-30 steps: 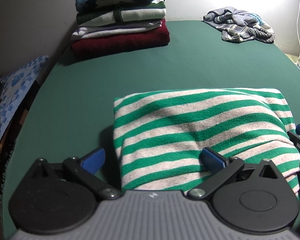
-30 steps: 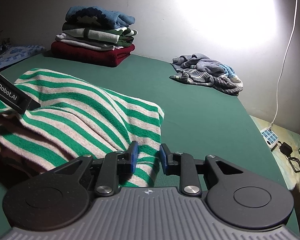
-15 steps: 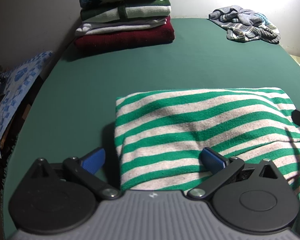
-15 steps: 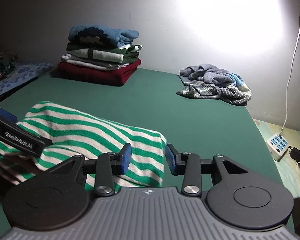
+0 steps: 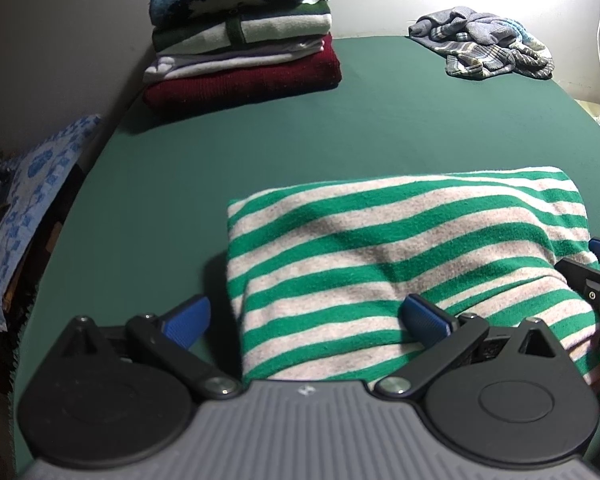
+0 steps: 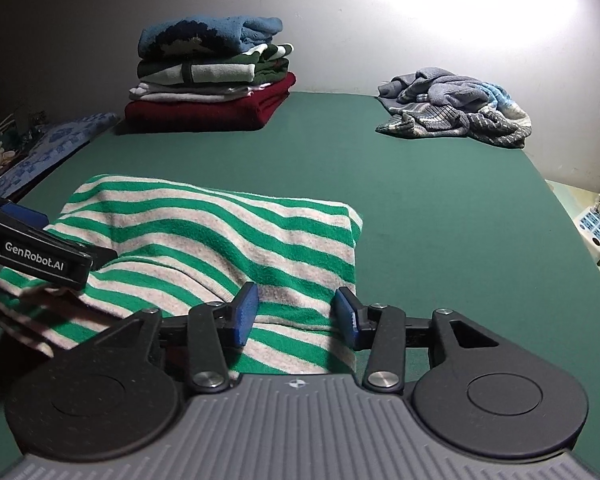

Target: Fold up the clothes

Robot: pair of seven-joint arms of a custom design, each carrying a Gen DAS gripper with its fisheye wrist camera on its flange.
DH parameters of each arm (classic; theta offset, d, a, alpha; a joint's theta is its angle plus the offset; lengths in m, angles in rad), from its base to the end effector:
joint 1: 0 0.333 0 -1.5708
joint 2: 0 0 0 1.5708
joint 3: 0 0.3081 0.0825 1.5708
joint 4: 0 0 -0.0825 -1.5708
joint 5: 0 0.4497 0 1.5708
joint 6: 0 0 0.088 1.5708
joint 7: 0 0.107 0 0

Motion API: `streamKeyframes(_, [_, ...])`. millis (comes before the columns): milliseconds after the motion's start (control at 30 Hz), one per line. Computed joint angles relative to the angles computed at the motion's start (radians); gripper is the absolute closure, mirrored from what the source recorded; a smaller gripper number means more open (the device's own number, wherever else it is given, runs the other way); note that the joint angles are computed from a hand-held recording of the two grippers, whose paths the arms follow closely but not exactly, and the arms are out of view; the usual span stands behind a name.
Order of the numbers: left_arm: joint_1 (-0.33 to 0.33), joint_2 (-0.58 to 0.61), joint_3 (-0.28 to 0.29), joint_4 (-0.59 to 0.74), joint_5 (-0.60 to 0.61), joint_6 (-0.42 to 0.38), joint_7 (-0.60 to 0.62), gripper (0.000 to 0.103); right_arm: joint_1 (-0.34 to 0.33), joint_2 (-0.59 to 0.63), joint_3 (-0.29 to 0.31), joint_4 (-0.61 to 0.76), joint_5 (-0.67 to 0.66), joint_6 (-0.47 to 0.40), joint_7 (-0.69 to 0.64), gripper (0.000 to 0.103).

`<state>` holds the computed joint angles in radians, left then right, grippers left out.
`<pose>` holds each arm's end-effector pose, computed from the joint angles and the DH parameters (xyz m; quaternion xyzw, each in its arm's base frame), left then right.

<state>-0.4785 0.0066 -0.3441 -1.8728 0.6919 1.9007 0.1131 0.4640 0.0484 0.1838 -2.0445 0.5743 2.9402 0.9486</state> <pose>0.4651 -0.4324 0.4935 -0.7920 0.5193 -0.1212 0.2974 0.5495 0.3699 0.4703 -0.8288 0.3597 -0.1533 0.4003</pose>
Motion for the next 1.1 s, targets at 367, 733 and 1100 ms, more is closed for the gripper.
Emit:
streamKeyframes(367, [0.004, -0.005, 0.003, -0.005, -0.010, 0.011, 0.011, 0.001, 0.007, 0.002, -0.002, -0.013, -0.049, 0.039, 0.055, 0.058])
streamKeyframes(733, [0.011, -0.010, 0.003, -0.009, -0.025, 0.023, 0.017, 0.001, 0.011, 0.003, -0.011, -0.021, -0.182, 0.057, 0.183, 0.054])
streamKeyframes(1100, [0.024, -0.042, 0.006, -0.049, -0.048, 0.074, 0.028, 0.001, 0.001, 0.007, -0.012, -0.003, -0.199, 0.017, 0.209, 0.046])
